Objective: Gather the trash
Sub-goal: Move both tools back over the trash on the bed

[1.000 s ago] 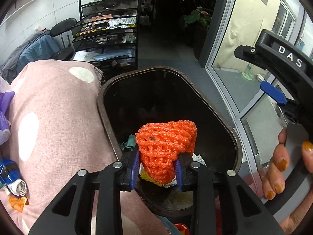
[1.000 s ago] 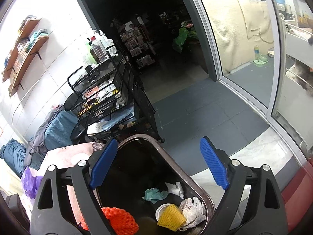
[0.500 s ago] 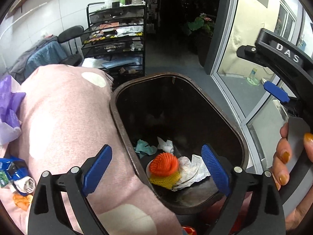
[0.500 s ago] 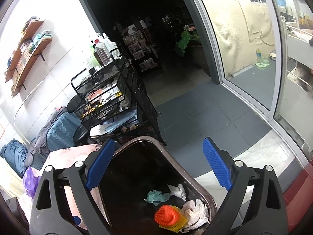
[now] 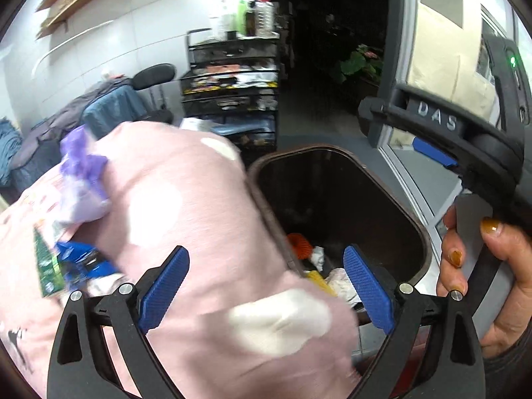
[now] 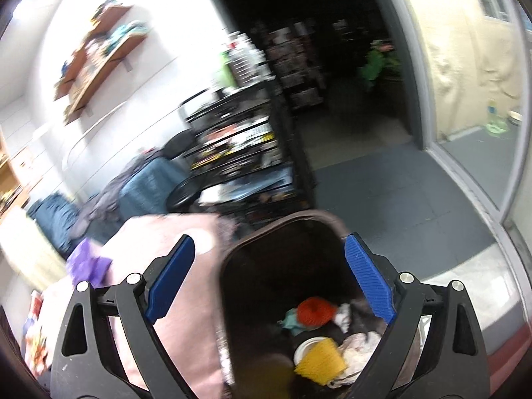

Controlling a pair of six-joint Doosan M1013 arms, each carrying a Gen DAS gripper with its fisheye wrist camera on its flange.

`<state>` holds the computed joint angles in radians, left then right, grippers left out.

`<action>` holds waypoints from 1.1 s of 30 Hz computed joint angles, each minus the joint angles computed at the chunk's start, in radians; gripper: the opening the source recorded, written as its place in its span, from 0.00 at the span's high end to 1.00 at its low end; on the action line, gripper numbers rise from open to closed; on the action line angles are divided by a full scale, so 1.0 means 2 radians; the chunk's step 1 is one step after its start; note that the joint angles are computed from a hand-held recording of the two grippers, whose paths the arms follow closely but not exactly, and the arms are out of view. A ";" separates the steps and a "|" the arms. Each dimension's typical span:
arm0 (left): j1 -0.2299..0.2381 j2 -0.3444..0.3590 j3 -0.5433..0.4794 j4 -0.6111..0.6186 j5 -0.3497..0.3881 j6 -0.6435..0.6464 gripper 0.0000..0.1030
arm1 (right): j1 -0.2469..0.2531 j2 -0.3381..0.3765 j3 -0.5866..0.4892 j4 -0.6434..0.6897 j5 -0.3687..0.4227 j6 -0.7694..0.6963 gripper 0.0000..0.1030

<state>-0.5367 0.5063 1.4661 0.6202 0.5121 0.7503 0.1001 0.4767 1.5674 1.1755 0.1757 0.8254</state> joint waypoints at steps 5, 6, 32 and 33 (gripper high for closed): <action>0.014 -0.022 0.031 0.007 -0.005 -0.044 0.10 | 0.006 0.007 -0.009 0.044 0.082 -0.066 0.12; 0.016 -0.027 0.038 0.018 -0.002 -0.060 0.10 | 0.008 0.010 -0.011 0.045 0.104 -0.074 0.12; 0.066 -0.072 0.117 0.055 0.082 -0.159 0.11 | 0.099 0.061 -0.114 -0.142 0.269 -0.078 0.30; 0.066 -0.072 0.117 0.052 0.083 -0.155 0.11 | 0.101 0.064 -0.120 -0.155 0.272 -0.070 0.31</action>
<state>-0.4051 0.3629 1.6994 0.7237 0.6785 0.4405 0.3016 0.6044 1.3284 0.8663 0.7196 0.6856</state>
